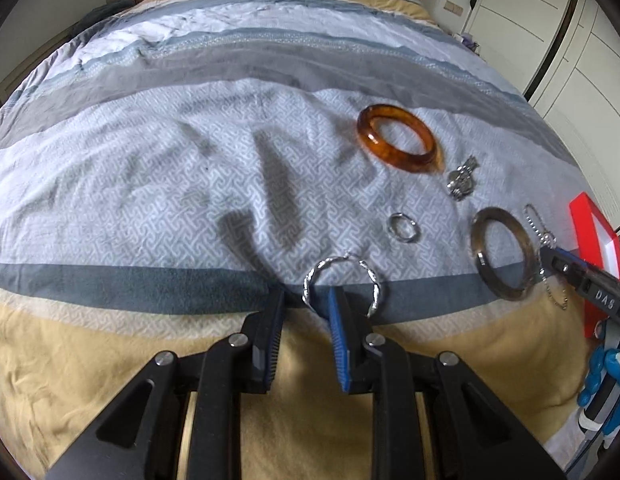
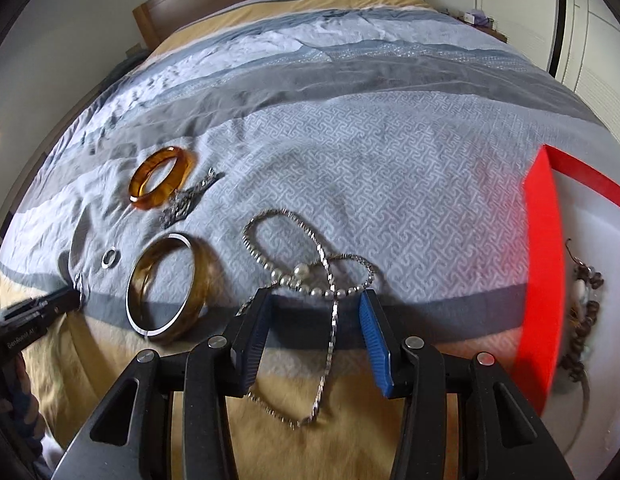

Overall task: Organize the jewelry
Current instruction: 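Grasp the silver chain necklace with the right tool while the left tool grasps the second twisted hoop, then carry the necklace into the red box with the right tool while the left tool releases the hoop there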

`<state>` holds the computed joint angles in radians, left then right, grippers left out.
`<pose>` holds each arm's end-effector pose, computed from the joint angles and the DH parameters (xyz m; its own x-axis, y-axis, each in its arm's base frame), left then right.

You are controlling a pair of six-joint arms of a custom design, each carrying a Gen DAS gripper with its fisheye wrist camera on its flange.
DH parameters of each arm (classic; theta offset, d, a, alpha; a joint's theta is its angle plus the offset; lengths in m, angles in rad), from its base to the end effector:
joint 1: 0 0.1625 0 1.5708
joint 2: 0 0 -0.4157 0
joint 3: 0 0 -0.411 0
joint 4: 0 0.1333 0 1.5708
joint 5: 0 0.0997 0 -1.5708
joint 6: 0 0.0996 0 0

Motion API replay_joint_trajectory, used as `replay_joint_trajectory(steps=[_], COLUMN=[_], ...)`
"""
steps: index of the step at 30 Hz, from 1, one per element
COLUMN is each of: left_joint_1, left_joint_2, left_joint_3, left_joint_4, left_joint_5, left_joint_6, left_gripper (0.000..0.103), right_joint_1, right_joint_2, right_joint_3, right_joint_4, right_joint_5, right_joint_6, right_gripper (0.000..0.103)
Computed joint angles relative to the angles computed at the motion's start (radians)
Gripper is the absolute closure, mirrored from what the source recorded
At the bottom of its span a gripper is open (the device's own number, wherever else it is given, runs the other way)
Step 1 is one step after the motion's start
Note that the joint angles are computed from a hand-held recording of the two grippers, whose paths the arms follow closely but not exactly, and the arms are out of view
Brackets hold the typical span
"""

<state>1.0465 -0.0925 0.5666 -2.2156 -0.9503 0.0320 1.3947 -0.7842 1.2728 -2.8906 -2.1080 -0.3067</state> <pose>-0.2808 -0.8676 -0.0497 -0.7376 0.3489 -0.5781 0.5172 0.8424 -0.1515 -0.0569 -0.7899 0.2792 -0.7789 0.2980 0.5518 -0.1228 0.7904 -0.6001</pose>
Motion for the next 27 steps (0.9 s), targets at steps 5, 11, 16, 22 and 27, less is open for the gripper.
replay_joint_trajectory(steps=[5,11,16,22,27], left_joint_1=[-0.005,-0.014,-0.024,-0.052,-0.083], left_joint_2=[0.039,0.049,0.019,-0.084,-0.182], left_joint_3=[-0.045,-0.047,-0.002,0.155,0.297], left_joint_4=[-0.011,-0.055,-0.075,-0.164,-0.24], left_joint_5=[0.029,0.058,0.058,0.058,0.069], left_joint_6=[0.054,0.056,0.033,0.022,0.029], left_gripper=[0.083,0.098,0.098,0.098,0.098], right_joint_1=[-0.008,-0.012,-0.005,0.028,0.068], right_joint_2=[0.036,0.034,-0.019,-0.106,-0.182], right_joint_3=[-0.047,-0.052,0.018,0.117,0.202], right_joint_4=[-0.021,-0.018,-0.055,-0.111,-0.161], right_joint_5=[0.027,0.079,0.125,0.146,0.146], right_joint_6=[-0.029,-0.044,-0.06,-0.076,-0.085], right_gripper=[0.062,0.1,0.1,0.1,0.1])
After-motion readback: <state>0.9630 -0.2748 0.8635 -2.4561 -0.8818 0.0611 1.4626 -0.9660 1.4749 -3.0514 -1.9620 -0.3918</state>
